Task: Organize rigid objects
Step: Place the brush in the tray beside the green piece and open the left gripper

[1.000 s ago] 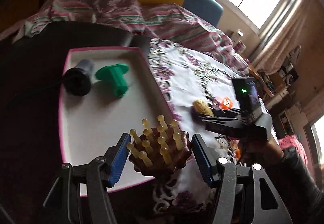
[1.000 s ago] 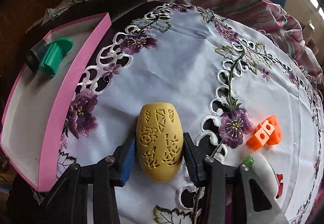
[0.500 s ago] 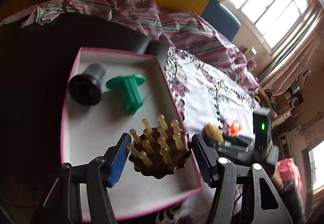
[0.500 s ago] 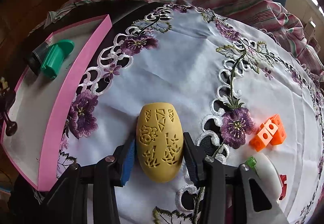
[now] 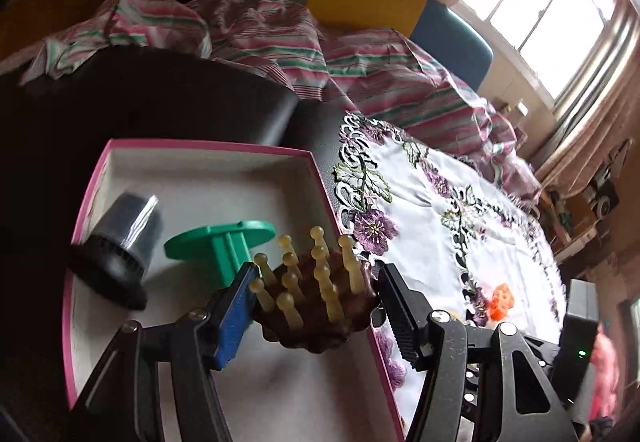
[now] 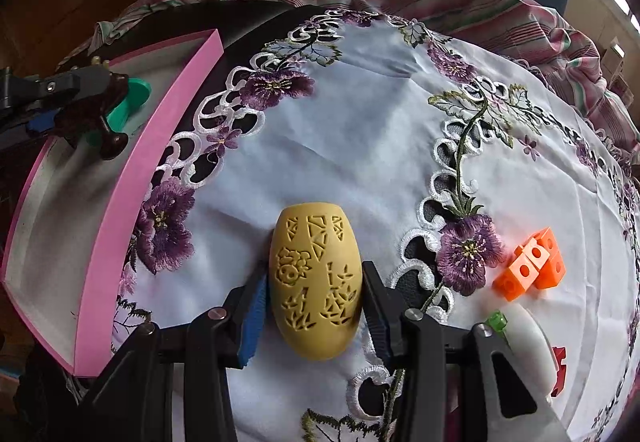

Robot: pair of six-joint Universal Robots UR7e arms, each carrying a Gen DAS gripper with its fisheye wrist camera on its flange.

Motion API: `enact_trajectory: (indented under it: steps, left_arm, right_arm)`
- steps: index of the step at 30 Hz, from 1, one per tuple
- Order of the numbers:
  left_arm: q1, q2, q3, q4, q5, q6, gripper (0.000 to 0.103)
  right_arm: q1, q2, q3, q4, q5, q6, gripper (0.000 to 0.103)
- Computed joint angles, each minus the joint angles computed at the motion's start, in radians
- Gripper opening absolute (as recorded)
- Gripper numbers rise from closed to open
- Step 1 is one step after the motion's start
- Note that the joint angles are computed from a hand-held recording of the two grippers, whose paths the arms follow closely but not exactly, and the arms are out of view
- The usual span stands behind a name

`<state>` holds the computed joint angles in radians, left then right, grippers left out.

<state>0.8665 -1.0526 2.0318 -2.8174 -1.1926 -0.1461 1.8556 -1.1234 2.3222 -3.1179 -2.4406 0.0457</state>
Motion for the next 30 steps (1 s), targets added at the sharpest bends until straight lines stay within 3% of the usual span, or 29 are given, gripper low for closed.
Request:
enact_trajectory:
  steps: [11, 30]
  left_arm:
    - [-0.014, -0.034, 0.029, 0.004, 0.045, -0.009, 0.066]
    - [-0.154, -0.244, 0.237, 0.094, 0.25, -0.072, 0.069]
  right_arm:
    - [-0.007, 0.007, -0.005, -0.017, 0.005, -0.024, 0.044]
    - [-0.007, 0.024, -0.008, -0.044, -0.007, -0.048, 0.045]
